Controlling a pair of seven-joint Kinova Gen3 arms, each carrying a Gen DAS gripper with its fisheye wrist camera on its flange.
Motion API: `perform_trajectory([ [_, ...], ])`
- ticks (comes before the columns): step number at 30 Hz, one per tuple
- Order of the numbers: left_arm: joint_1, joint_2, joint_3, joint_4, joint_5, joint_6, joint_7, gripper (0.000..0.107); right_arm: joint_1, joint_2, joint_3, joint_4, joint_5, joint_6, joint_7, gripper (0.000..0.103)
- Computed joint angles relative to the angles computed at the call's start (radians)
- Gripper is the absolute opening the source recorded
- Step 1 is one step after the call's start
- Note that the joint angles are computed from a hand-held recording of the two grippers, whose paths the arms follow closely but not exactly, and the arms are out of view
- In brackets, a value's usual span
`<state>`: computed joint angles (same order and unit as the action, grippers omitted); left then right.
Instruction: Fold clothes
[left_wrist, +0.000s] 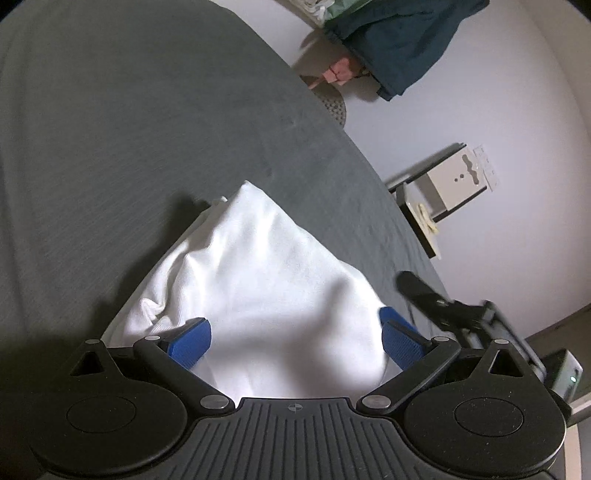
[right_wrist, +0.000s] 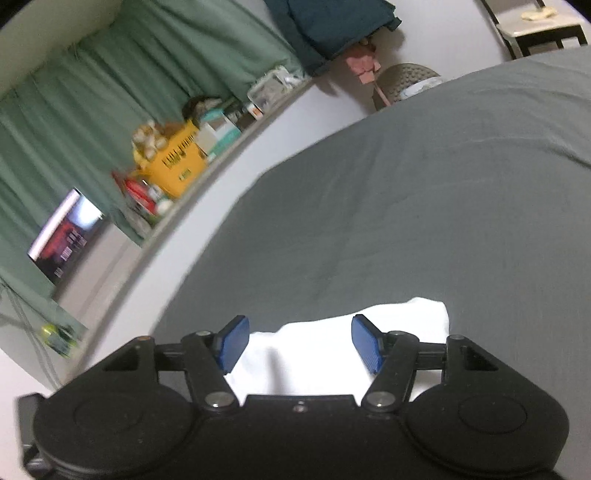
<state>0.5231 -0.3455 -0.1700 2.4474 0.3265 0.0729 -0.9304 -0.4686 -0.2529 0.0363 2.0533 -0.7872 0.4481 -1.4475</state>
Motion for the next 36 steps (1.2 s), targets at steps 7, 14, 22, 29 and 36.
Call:
perform_trajectory([
  [7, 0.066, 0.015, -0.065, 0.02, 0.006, -0.031, 0.016, 0.101, 0.021, 0.112, -0.069, -0.092, 0.236, 0.022, -0.13, 0.057],
  [14, -0.159, -0.039, 0.107, 0.025, -0.023, 0.047, 0.113, 0.101, 0.061, 0.137, -0.219, -0.224, 0.478, 0.089, -0.23, 0.058],
  [22, -0.142, -0.036, 0.093, 0.05, 0.036, 0.013, 0.124, 0.1, -0.022, 0.268, -0.278, -0.353, 0.646, 0.169, -0.232, 0.054],
  [29, -0.133, -0.017, 0.097, 0.054, 0.03, -0.011, 0.158, 0.1, -0.088, 0.385, -0.255, -0.415, 0.758, 0.197, -0.404, 0.061],
  [36, 0.02, -0.01, -0.025, 0.118, 0.013, -0.156, 0.267, 0.1, -0.062, 0.432, -0.26, -0.475, 0.711, 0.218, -0.374, 0.075],
])
